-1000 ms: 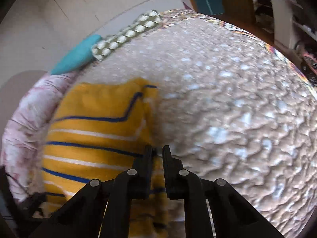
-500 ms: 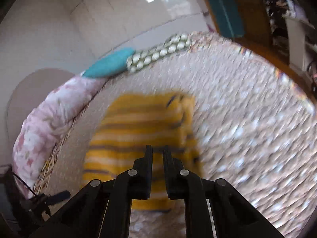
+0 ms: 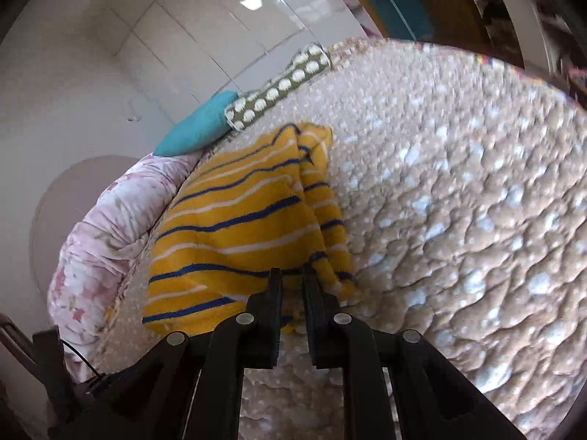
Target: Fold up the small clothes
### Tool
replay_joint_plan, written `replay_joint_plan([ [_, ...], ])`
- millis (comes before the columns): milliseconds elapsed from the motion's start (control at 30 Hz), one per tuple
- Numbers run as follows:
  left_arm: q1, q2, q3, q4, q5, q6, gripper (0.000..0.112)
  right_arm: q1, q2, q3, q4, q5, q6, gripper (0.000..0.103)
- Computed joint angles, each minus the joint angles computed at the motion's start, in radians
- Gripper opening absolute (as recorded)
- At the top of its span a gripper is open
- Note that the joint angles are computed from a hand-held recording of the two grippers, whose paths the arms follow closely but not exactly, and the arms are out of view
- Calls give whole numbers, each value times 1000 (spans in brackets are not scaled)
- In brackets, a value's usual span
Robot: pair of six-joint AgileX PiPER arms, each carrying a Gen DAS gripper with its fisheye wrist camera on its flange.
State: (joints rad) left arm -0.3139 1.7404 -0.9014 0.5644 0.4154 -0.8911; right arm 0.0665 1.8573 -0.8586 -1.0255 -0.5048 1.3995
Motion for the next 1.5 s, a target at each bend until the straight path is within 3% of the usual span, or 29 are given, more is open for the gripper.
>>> replay_joint_plan([
  [133,47,18,8,-34,-49,24,103,54,-49,26,149,82,-169,26],
  [300,35,13,33,83,-77,-93,103,118,-43,-5,259,181,-284,30],
  [400,29,9,42,121,-82,-136,103,134,-40,-13,301,202,-333,36],
  [667,17,-3,57,158,-81,-180,103,152,-23,-34,376,237,-407,39],
  [900,17,-39,9,9,-14,-57,103,157,-14,-47,392,252,-431,44],
  [1000,3,-82,-24,95,16,-149,103,148,-20,-33,417,231,-453,44],
  [1133,-12,-65,-143,114,109,-154,103,124,-39,-4,449,196,-460,45],
  [1267,-9,0,-287,23,156,-75,103,68,-67,30,369,145,-357,45],
  [1500,-12,237,-560,-113,232,67,103,-42,-124,78,303,98,-254,50],
])
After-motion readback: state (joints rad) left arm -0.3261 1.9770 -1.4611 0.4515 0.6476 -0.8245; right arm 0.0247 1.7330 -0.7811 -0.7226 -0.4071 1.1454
